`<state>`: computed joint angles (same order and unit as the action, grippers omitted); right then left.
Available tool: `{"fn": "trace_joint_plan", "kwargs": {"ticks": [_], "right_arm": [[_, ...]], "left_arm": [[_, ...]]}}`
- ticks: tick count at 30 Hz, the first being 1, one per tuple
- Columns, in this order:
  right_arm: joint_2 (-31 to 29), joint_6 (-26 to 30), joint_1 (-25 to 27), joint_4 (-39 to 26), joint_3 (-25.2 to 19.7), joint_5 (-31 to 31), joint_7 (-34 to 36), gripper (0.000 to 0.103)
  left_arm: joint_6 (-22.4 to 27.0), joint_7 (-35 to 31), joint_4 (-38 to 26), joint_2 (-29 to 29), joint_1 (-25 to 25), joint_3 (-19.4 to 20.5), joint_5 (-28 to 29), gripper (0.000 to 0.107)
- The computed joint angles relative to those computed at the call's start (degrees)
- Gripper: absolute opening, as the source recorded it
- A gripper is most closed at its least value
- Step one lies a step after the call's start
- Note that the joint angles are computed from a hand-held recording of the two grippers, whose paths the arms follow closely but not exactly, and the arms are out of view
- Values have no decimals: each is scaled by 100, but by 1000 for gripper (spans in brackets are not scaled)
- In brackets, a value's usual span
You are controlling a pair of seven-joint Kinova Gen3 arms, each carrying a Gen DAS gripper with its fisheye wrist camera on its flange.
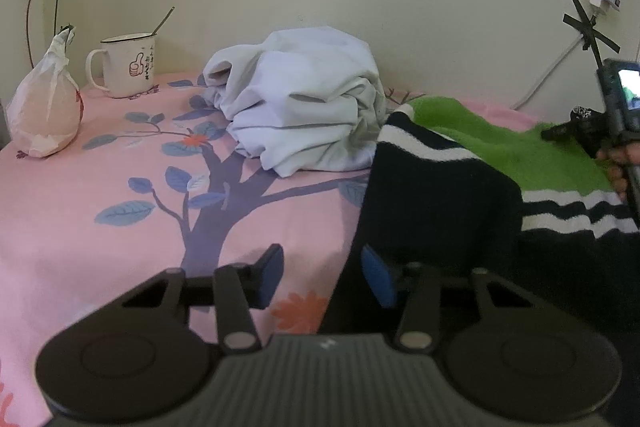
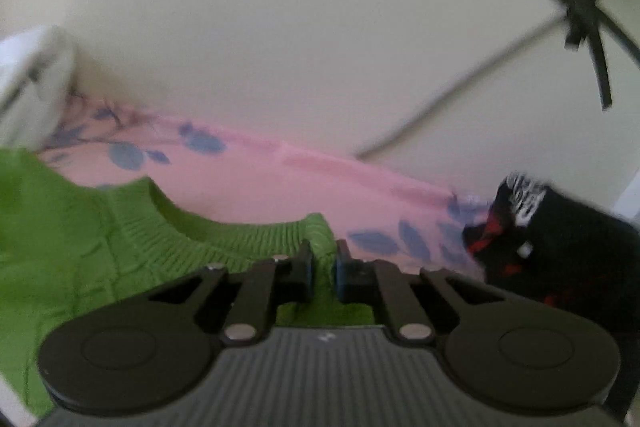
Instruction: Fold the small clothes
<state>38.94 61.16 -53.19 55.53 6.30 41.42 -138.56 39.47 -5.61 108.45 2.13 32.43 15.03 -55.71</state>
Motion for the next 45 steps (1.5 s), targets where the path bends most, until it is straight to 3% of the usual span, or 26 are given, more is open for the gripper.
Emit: {"fn": "trace_joint_plan", "kwargs": {"ticks": [3, 4, 5, 11, 15, 19, 25, 28, 30, 33, 36, 37, 38, 39, 42, 45], "right_arm": [[239, 297, -206, -225, 161, 60, 453, 15], [237, 339, -331, -202, 266, 126, 461, 45], [129, 287, -374, -124, 275, 104, 376, 59], [-1257, -959, -451, 1191, -235, 247, -515, 55], [-1799, -1738, -606, 1650, -509, -184, 121, 54], [-1958, -2132, -334, 1864, -1571, -378, 1053, 55], [-1478, -2057, 261, 1489, -3164, -896, 2451, 63], [-1016, -1751, 504, 978, -3855, -1101, 3150, 69], [-758, -1551, 390, 590, -3856, -1381, 3616, 73], [-371, -1046, -19, -153, -3394, -2080, 4293, 83], [-155, -794, -483, -478, -2696, -2567, 4549, 70], [-149, -870, -462, -490, -2621, -2800, 4559, 49], [-168, -876, -479, -522, -2537, -2940, 4662, 9], [-160, -789, -582, -639, -2347, -3070, 4769, 0], [-212, -745, -658, -797, -1994, -3506, 4638, 0], [-541, -1349, -504, -428, -1946, -3924, 4540, 0]], "left_arm": [[-8, 58, 26, -20, -6, -5, -14, 44], [-18, 76, 38, -31, -13, -5, -18, 44], [-44, 91, 54, -47, -26, -8, -16, 45], [-355, 275, 244, -202, -162, 7, -118, 49], [-1120, 548, 601, -530, -507, -24, -269, 56], [-1395, 679, 845, -1033, -985, 62, -474, 58], [-1187, 1398, 1128, -1361, -1857, 546, -1140, 63], [-1466, 1717, 1319, -1333, -2190, 635, -1243, 63], [-1455, 1658, 1329, -1308, -2245, 653, -1149, 61], [-1658, 1973, 1478, -1442, -2626, 886, -1411, 63], [-1841, 1787, 1515, -1491, -2698, 816, -1198, 63], [-1888, 1824, 1526, -1499, -2796, 900, -1239, 63], [-1916, 1809, 1548, -1538, -2865, 966, -1229, 63], [-1938, 1796, 1553, -1551, -2945, 1036, -1230, 63], [-1929, 1797, 1554, -1572, -3170, 1228, -1186, 63], [-2020, 1924, 1615, -1660, -3407, 1329, -1138, 63]]}}
